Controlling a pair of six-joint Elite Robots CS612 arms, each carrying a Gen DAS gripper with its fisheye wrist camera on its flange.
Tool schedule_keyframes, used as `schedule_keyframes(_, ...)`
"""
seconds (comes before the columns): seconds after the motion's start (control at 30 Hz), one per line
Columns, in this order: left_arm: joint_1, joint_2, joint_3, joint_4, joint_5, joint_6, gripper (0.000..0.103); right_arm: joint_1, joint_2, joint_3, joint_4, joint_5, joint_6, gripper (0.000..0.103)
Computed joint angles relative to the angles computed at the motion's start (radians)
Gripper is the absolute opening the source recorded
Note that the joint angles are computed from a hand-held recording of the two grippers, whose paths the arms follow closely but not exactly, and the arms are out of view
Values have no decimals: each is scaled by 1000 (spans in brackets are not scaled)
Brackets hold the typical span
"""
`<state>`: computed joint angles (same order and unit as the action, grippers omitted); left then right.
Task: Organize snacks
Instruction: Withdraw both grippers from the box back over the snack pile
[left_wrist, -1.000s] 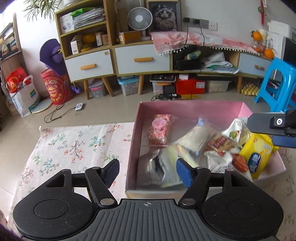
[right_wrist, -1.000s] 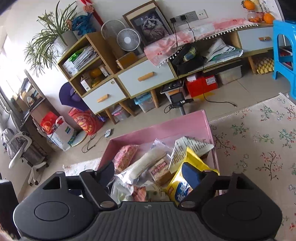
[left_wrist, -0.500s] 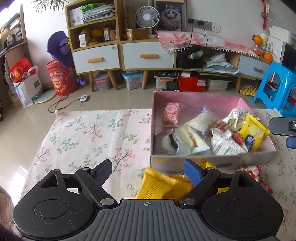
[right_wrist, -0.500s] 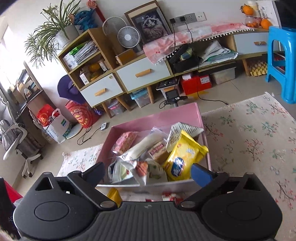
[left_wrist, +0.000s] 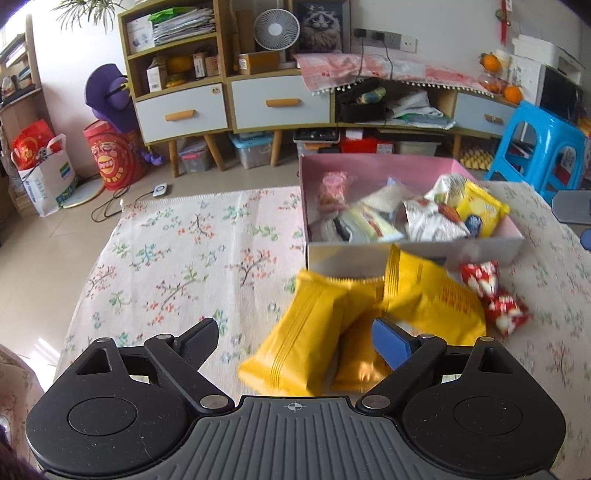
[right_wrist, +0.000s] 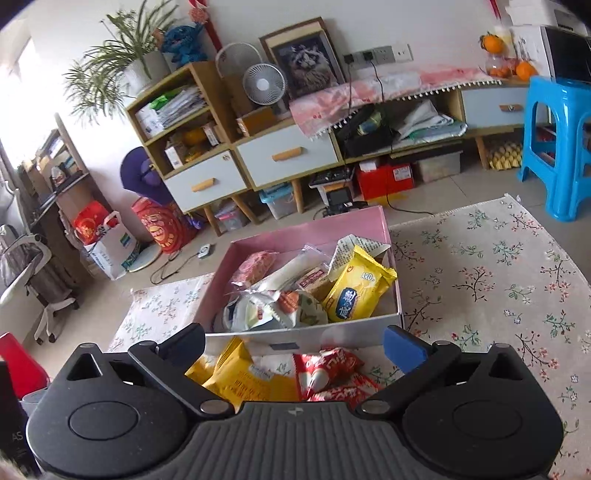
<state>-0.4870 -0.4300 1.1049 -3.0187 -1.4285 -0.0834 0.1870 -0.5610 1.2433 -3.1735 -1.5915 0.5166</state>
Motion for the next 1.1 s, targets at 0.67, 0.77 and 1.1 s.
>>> schedule_keyframes(0.67,38,19,71,-179,-128,39,95,17,2,109,-132,2,-251,94)
schedule_keyframes(0.77,44,34,49,-181,-145,36,95,20,7,105,-123,20,-281,94)
schedule_keyframes(1.1,56,87,-47,-136,-189,22,93,11,40,63,-110,23,-249,94)
